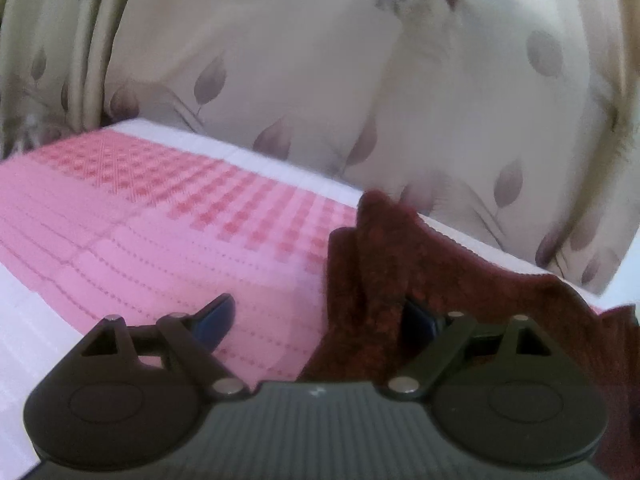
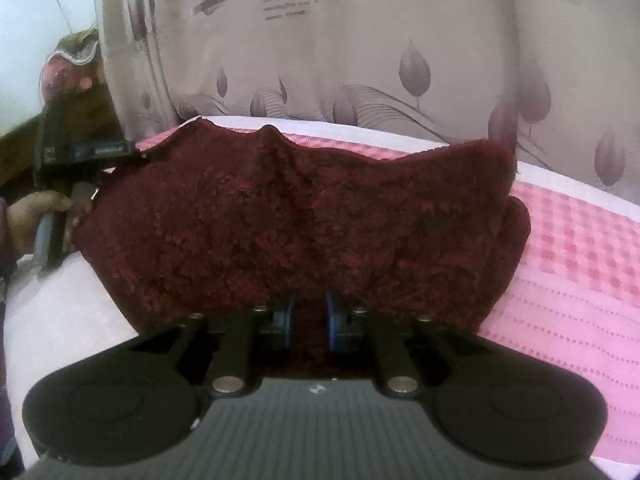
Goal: Fold small clothes
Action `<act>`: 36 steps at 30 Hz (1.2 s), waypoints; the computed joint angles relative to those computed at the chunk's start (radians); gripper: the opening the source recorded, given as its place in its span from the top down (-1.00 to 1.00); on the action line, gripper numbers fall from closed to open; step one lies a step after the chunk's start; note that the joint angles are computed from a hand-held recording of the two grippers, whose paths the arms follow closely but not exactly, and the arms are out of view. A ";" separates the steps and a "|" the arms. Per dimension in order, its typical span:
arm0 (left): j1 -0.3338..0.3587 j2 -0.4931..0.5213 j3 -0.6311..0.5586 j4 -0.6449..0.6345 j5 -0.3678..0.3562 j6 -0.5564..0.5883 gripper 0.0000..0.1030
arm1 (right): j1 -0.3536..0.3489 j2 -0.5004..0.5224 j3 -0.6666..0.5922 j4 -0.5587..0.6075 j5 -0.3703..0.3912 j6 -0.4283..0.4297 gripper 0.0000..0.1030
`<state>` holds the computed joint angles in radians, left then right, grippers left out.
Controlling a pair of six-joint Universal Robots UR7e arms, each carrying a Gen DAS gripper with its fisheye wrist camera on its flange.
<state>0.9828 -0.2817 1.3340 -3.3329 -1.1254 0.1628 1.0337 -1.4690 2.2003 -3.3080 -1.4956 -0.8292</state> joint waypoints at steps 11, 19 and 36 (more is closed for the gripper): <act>-0.053 -0.131 0.184 0.011 0.062 -0.011 -0.73 | -0.104 -0.056 0.209 -0.400 0.311 0.109 -0.57; -0.087 -0.121 0.163 0.083 0.166 0.102 -0.74 | -0.036 0.064 0.176 -0.514 0.167 0.164 -0.60; -0.075 -0.083 0.091 0.157 0.158 0.156 -0.88 | 0.122 0.263 0.042 -0.545 -0.218 0.130 -1.00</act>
